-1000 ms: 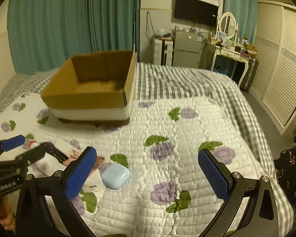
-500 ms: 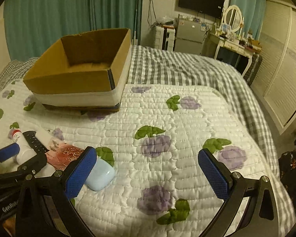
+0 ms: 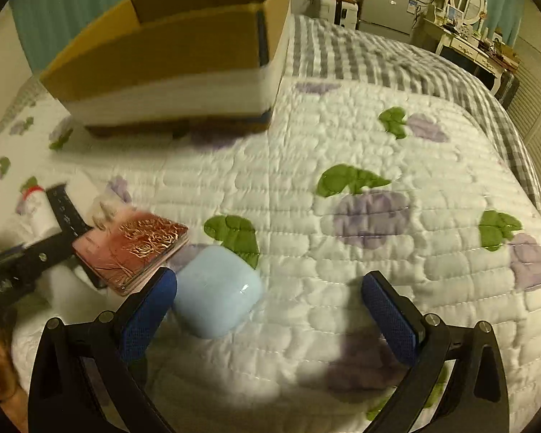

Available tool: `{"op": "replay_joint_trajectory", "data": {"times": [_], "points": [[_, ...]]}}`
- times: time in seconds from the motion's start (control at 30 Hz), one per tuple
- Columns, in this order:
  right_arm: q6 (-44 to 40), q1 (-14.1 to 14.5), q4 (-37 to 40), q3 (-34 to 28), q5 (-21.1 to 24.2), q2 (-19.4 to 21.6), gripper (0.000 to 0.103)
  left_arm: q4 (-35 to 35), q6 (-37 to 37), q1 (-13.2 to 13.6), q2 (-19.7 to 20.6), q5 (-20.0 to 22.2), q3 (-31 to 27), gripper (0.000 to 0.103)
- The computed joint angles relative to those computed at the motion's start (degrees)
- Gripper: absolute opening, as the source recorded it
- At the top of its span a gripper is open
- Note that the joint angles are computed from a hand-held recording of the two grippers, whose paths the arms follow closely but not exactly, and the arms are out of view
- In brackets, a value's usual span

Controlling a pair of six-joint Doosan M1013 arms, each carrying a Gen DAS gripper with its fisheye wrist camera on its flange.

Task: Organize rigid objects
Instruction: 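Grasp the white device with the left gripper while the right grasps the blue earbud case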

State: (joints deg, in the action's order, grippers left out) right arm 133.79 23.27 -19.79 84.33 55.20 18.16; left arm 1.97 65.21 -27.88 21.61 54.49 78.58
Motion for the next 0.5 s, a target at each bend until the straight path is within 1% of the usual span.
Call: {"op": "replay_joint_trajectory", "data": {"times": [0.07,0.1,0.13,0.17,0.23,0.33,0.37,0.4,0.43,0.5], "points": [[0.9,0.1,-0.4,-0.4,0.4,0.5,0.103,-0.1,0.9,0.1,0.5,-0.3,-0.5,0.079],[1.2,0.2,-0.6,-0.6,0.5,0.8,0.103,-0.4,1.5,0.1,0.6,-0.9,-0.4,0.079],[1.6,0.5,-1.4,-1.0,1.3,1.2,0.103,-0.9,2.2,0.2,0.6,-2.4,0.2,0.079],[1.7,0.8,-2.3,-1.4,2.3,1.6,0.102,-1.3,2.6,0.4,0.5,-3.0,0.4,0.079],[1.8,1.1,-3.2,-1.6,2.9,1.8,0.1,-2.5,4.1,0.6,0.2,-3.9,1.0,0.077],[1.1,1.0,-1.4,-1.0,2.0,1.2,0.091,-5.4,7.7,1.2,-0.3,-4.1,1.4,0.075],[0.6,1.0,-0.6,-0.8,1.8,1.0,0.084,-6.3,9.1,1.3,-0.5,-4.1,1.5,0.075],[-0.1,1.1,0.0,-0.8,2.0,0.9,0.073,-6.7,10.1,1.4,-0.9,-4.2,2.0,0.072],[-0.3,1.4,0.2,-0.5,2.1,0.5,0.069,-8.0,12.0,1.6,-1.3,-4.3,2.3,0.068],[-0.7,2.3,-0.4,-0.3,2.9,0.2,0.048,-10.0,15.2,1.6,-2.1,-4.7,3.4,0.06]]}}
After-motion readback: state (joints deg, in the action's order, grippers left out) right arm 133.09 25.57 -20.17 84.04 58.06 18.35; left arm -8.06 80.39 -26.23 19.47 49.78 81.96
